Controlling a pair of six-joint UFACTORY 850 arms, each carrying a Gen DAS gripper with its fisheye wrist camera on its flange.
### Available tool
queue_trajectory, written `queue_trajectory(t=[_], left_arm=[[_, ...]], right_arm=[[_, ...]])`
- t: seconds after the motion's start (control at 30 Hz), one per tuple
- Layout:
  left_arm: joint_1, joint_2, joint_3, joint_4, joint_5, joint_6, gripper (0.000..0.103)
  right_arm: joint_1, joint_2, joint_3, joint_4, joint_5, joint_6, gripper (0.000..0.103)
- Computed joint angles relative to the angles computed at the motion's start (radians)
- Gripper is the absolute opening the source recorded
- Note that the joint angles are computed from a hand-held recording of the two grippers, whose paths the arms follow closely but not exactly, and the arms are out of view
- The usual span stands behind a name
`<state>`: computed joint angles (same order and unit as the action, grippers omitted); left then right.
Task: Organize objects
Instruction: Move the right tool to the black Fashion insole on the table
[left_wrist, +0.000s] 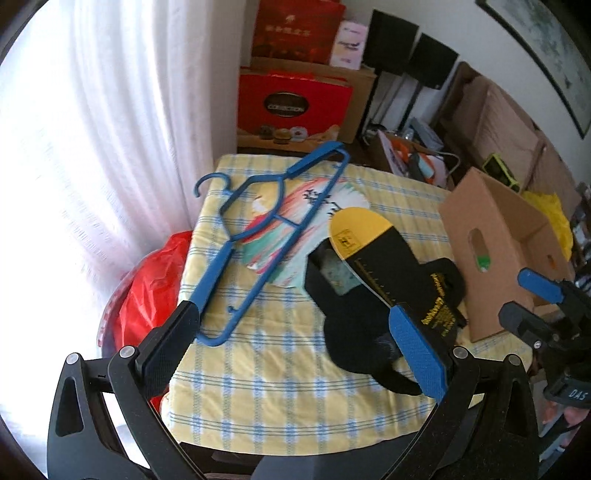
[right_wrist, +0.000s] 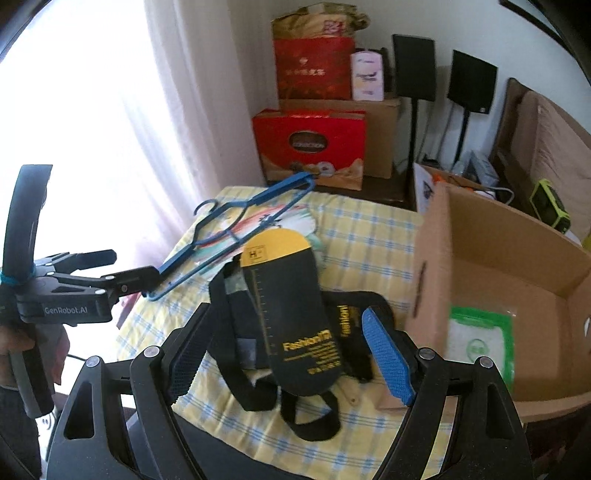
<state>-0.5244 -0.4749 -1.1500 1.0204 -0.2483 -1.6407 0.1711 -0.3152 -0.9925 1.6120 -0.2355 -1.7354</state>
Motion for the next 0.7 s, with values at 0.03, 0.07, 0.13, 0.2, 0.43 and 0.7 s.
queue_trajectory(t=[0.03,0.07,0.13,0.2,0.43,0.7], left_arm=[[0.004,0.002,0.006,0.014,0.002,-0.017,0.103],[0.006,0.005,0.014,0.041,0.004,-0.048,0.103],[0.013,0.009,0.027,0.084,0.015,-0.095,0.103],[0.017,0.009,0.034,0.091,0.022,-0.104,0.103],[0.029,0.004,0.046,0.100,0.039,-0.118,0.103],[0.038,-0.016,0.045,0.073,0.051,-0.094,0.103]], right_arm=[[0.005,-0.007,-0.005,-0.006,0.000,0.004,0.082],[0.010,-0.015,-0.011,-0.013,0.001,0.008,0.082],[0.018,-0.031,-0.021,-0.023,0.001,0.015,0.082],[0.026,-0.052,-0.036,-0.066,-0.002,0.053,0.082],[0.054,-0.124,-0.081,-0.188,0.025,0.156,0.081],[0.071,-0.189,-0.127,-0.355,0.048,0.322,0.081]])
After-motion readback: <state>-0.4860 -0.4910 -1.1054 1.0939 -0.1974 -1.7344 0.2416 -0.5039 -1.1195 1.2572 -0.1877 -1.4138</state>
